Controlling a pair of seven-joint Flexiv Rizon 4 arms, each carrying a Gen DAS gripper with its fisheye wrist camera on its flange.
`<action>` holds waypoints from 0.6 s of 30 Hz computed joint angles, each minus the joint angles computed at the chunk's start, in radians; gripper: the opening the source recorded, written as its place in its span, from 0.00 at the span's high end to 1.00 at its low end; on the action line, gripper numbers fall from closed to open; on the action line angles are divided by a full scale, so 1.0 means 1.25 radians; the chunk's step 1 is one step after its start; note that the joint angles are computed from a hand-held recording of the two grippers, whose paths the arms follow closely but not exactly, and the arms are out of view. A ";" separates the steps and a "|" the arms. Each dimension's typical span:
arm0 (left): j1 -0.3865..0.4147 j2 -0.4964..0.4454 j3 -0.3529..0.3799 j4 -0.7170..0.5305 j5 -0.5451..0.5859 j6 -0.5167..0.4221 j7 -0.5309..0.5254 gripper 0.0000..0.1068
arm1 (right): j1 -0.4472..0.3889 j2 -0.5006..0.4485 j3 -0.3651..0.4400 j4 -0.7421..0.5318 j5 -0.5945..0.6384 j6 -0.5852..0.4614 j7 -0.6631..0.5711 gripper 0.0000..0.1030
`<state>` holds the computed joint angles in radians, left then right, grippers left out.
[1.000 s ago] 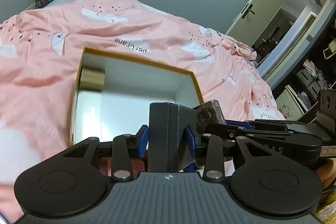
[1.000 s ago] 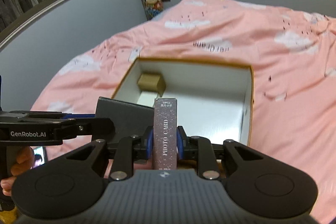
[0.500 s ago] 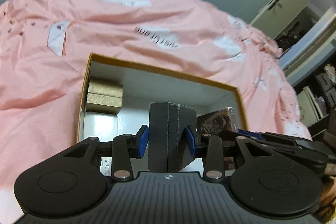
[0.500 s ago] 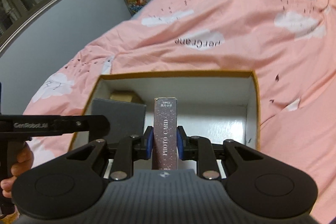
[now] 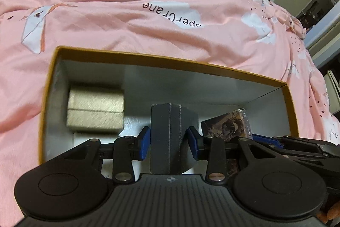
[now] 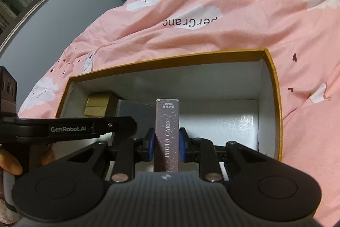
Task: Organize objects
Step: 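Lift the grey box and PHOTO CARD box and carry them over the orange box, then release the grey box into the orange box while the right tool holds the card box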
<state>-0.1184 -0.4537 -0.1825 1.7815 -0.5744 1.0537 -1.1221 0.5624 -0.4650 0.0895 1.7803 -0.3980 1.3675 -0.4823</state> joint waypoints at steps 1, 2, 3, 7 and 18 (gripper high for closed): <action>-0.002 -0.004 0.001 -0.005 0.005 -0.001 -0.001 0.60 | -0.002 -0.003 0.002 -0.002 0.004 0.000 0.001 0.77; -0.001 -0.006 -0.002 -0.005 0.003 0.004 0.005 0.60 | -0.003 -0.006 0.001 -0.002 0.006 0.001 0.001 0.77; -0.002 -0.005 -0.004 -0.004 0.004 0.011 0.012 0.60 | -0.003 -0.008 0.001 -0.003 0.008 0.001 0.001 0.77; -0.017 -0.006 0.010 -0.007 0.043 0.034 0.014 0.59 | -0.006 -0.016 0.003 -0.003 0.018 0.002 0.002 0.77; -0.021 0.011 0.017 -0.002 0.147 0.070 0.034 0.58 | -0.005 -0.022 0.010 0.002 0.048 0.022 0.020 0.77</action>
